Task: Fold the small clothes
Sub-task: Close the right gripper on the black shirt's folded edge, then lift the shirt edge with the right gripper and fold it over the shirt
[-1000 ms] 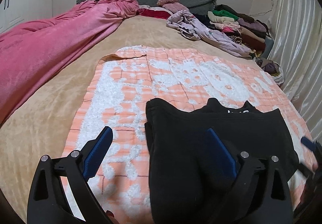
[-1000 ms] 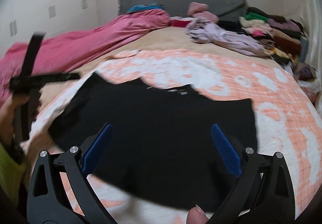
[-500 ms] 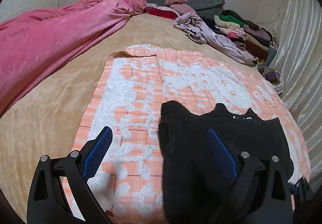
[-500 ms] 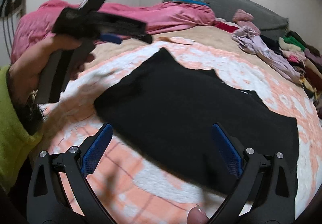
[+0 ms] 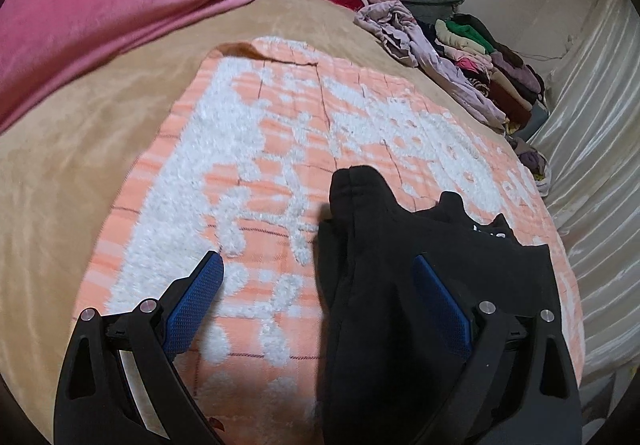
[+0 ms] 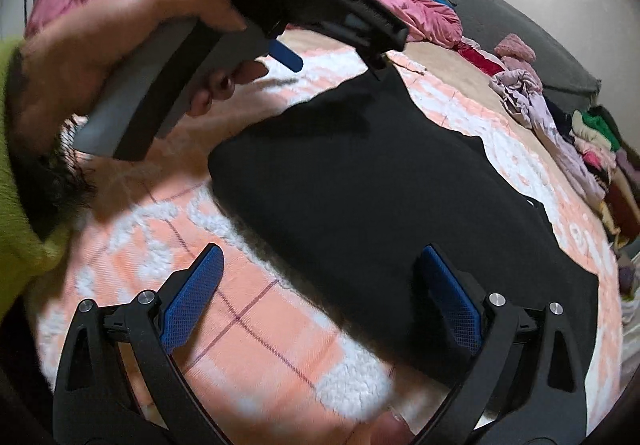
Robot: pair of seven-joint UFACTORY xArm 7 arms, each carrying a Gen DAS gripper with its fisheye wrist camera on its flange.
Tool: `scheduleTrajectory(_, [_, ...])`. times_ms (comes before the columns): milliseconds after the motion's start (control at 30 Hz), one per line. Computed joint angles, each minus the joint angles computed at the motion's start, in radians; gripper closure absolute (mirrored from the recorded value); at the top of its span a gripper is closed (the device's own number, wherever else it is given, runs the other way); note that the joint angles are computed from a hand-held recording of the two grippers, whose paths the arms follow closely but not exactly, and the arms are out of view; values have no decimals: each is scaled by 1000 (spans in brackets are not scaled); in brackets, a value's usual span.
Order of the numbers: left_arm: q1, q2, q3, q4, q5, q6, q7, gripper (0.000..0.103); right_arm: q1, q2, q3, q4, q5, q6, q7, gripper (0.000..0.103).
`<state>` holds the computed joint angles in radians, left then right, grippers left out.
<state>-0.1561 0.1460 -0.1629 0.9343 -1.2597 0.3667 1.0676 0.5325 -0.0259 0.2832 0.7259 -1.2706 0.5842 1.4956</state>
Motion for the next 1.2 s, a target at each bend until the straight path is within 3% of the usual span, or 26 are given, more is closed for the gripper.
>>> scheduleTrajectory(167, [16,24,2,19,-42,62,4,8,19,39,3,38,-12,87,-4,11])
scheduleTrajectory(333, [17,54,-2,35,-53,72,-1,9,40,51,-1,50,-48,153,6,24])
scheduleTrajectory(433, [21,59,-7,39,-63,82,9,8,53,58,0,58,-84,186,13,39])
scheduleTrajectory(533, [26,65,-8,44,-71,101,11,9,53,41,-5,44,-101,175,40,60])
scheduleTrajectory(567, [25,67,-8,44,-70,99,12,9,47,31,-8,36,-105,165,58,74])
scheduleTrajectory(600, [25,68,-8,45,-70,101,14,9,42,14,-10,23,-114,148,86,83])
scheduleTrajectory(667, [29,67,-8,45,-75,117,16,12,8,-40,-28,-19,-166,49,188,88])
scheduleTrajectory(733, [41,68,-3,49,-78,171,9,26,-35,-90,-45,-57,-241,-62,320,90])
scheduleTrajectory(900, [46,77,3,56,-72,223,-17,26,-100,-128,-52,-87,-362,-201,494,91])
scheduleTrajectory(967, [49,75,2,54,-85,238,-18,27,-104,-125,-45,-85,-362,-200,499,91])
scheduleTrajectory(1033, [65,85,4,61,-103,317,-20,48,-105,-122,-38,-81,-347,-193,482,91])
scheduleTrajectory(1200, [56,99,3,61,-116,319,-20,52,-111,-115,-35,-79,-327,-204,465,91])
